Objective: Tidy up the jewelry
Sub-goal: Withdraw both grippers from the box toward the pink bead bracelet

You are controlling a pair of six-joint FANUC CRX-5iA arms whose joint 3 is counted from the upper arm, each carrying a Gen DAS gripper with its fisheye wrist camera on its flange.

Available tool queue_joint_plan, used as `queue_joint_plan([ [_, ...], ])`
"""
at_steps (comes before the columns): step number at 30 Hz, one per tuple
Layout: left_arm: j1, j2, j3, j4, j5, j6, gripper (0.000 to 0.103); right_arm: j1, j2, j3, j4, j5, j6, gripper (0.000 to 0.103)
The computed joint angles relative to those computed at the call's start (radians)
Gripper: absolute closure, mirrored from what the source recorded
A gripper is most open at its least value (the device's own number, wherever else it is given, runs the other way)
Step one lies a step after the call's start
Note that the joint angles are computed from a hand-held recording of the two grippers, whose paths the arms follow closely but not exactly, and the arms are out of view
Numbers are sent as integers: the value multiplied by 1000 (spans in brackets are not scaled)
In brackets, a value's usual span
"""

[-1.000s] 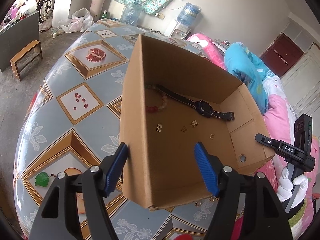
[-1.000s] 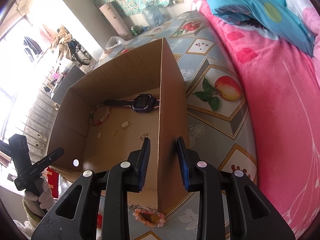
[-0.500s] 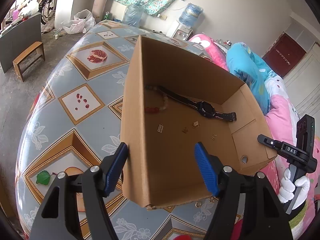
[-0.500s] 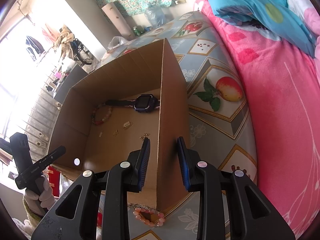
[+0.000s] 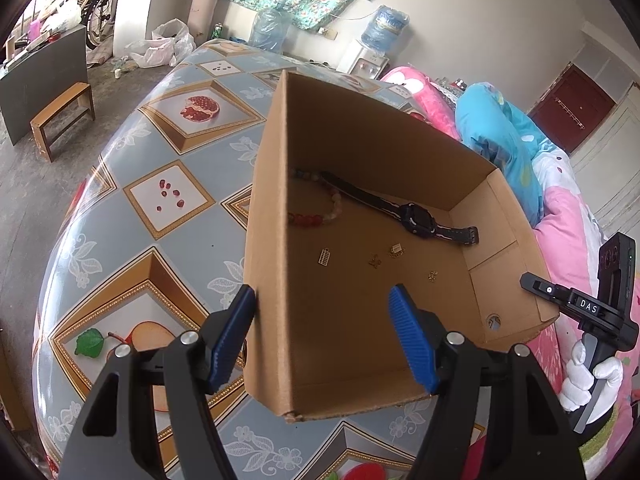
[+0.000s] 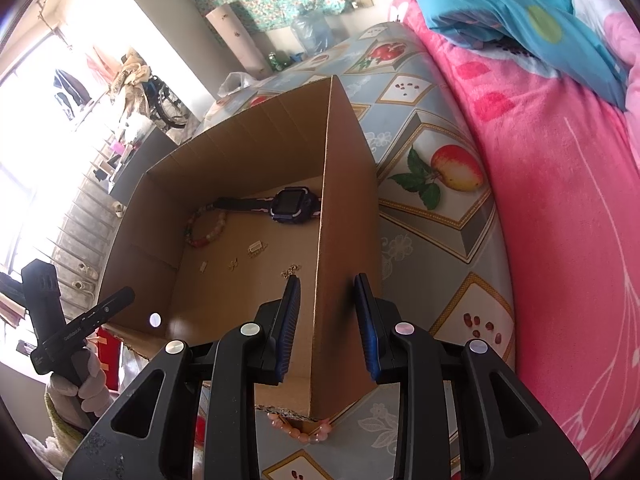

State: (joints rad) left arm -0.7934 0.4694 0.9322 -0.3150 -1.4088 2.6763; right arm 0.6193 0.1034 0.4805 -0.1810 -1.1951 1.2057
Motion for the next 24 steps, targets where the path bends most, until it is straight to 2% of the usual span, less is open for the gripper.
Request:
queue_joint_plan([
  [12, -12, -12, -22, 0, 16, 13, 37, 0, -21, -34, -1, 18, -24, 74],
  [16, -12, -36, -67, -1, 53, 13, 37, 0, -31, -53, -5, 39, -28, 71],
  [18, -14, -66, -118, -6, 98, 22, 37, -4, -47, -74, -14, 63, -31, 72],
  [20, -31, -96, -154, -47, 130, 50, 36, -8, -80, -112, -26, 103, -40, 71],
  [24, -130, -118, -137, -268, 46, 85, 35, 26, -178, -253, 82, 224, -139, 69],
])
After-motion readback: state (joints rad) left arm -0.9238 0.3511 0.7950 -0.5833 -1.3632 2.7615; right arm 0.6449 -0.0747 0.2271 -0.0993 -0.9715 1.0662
